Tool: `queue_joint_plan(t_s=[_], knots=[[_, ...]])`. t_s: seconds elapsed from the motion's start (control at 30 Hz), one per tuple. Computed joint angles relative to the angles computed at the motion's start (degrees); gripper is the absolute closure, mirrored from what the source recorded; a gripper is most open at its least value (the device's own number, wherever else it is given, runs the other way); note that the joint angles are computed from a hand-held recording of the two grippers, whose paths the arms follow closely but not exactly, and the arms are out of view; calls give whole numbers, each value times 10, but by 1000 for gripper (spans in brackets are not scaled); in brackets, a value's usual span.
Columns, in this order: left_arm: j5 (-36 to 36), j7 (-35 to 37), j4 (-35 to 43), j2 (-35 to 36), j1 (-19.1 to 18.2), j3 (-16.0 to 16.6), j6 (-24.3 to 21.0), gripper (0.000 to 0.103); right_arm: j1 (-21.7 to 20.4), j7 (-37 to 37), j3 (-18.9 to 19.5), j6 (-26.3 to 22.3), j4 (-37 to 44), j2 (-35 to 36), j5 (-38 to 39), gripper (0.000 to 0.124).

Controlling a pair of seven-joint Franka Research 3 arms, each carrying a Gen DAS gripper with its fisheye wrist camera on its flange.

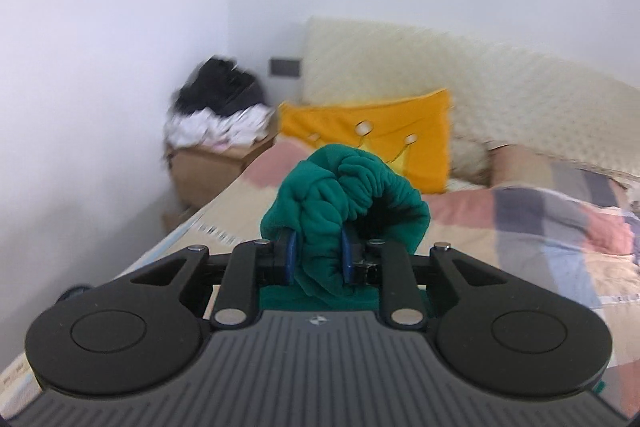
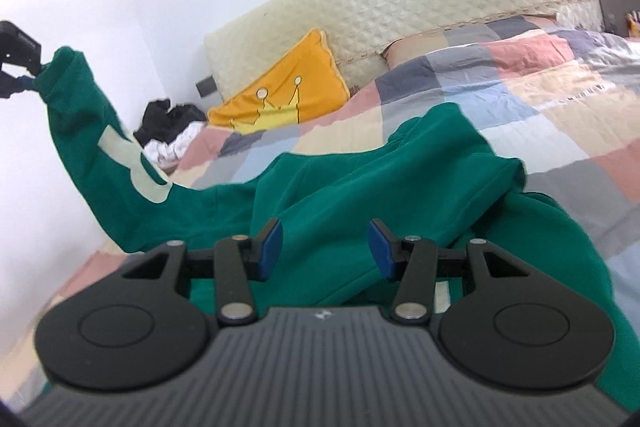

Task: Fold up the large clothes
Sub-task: 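Grasp the sleeve cuff with the left gripper and lift it, then carry the held sleeve across the hoodie body with the left gripper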

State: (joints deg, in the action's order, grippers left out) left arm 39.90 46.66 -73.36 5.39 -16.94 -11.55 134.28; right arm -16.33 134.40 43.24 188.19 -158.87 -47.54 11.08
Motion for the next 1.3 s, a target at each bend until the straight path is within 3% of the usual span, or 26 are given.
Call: queue_joint_plan(t_s=[0.2, 0.37, 0.63, 0.83, 0.97, 1.07, 1.3], knots=[[10, -8, 105, 54, -72, -25, -46, 78, 28, 28, -47, -5, -25, -18, 23, 72], [-14, 22, 178, 100, -145, -33, -60, 78, 20, 47, -52, -17, -38, -48, 27, 72], [-21, 24, 207, 164, -253, -18, -68, 78, 40, 71, -83, -36, -78, -98, 24, 72], [-58, 24, 167, 177, -260, -19, -52, 73, 45, 92, -104, -35, -100, -116, 21, 72], [-98, 72, 169, 187, -256, -28, -70, 55, 38, 104, -107, -37, -97, -109, 19, 72], [-135, 102, 121, 164, -236, -41, -29, 32, 30, 112, -102, -50, -98, -121, 15, 72], [-170, 97, -49, 69, -187, -55, 88, 30, 30, 121, -111, -71, -103, -142, -9, 72]])
